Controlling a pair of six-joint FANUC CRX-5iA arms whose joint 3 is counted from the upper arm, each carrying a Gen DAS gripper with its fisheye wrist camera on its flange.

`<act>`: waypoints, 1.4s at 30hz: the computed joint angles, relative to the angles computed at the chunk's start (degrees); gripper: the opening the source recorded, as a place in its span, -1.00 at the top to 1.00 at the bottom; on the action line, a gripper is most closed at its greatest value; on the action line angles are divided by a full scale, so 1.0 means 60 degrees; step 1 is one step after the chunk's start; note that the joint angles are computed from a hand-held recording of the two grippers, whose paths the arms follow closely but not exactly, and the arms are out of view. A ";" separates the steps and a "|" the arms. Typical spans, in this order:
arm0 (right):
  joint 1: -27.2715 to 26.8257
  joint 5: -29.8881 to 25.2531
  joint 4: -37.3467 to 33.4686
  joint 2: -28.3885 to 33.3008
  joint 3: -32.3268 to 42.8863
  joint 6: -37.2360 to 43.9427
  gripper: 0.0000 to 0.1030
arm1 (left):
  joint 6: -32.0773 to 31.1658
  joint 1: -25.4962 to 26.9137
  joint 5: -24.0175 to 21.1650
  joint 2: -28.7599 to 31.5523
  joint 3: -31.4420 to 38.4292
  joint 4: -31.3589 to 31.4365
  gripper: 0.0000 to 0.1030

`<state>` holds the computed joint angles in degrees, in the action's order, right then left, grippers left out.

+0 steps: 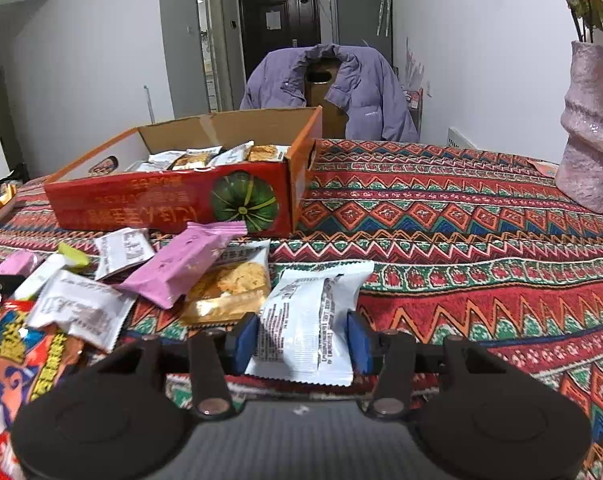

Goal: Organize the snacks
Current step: 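Lift both held packets and carry them toward the red box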

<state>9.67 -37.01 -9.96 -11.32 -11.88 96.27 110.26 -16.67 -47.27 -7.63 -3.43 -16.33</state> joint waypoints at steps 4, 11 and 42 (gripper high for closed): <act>-0.0027 -0.0395 -0.0361 -0.0822 -0.0239 0.0488 0.08 | 0.0879 -0.0392 -0.0348 -0.0780 -0.0151 -0.0512 -0.21; -0.0384 -0.1819 -0.1966 -0.2572 -0.0474 0.1661 0.08 | 0.3366 -0.2465 -0.1953 -0.1847 -0.0142 -0.2564 -0.21; -0.1447 -0.3730 -0.4444 -0.3130 0.1165 0.3886 0.08 | 0.1517 -0.1966 -0.1110 -0.2467 0.0254 -0.0167 -0.21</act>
<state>0.99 -59.39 -36.63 -30.10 -4.90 119.59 119.35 -28.46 -53.94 -22.43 -1.91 -17.33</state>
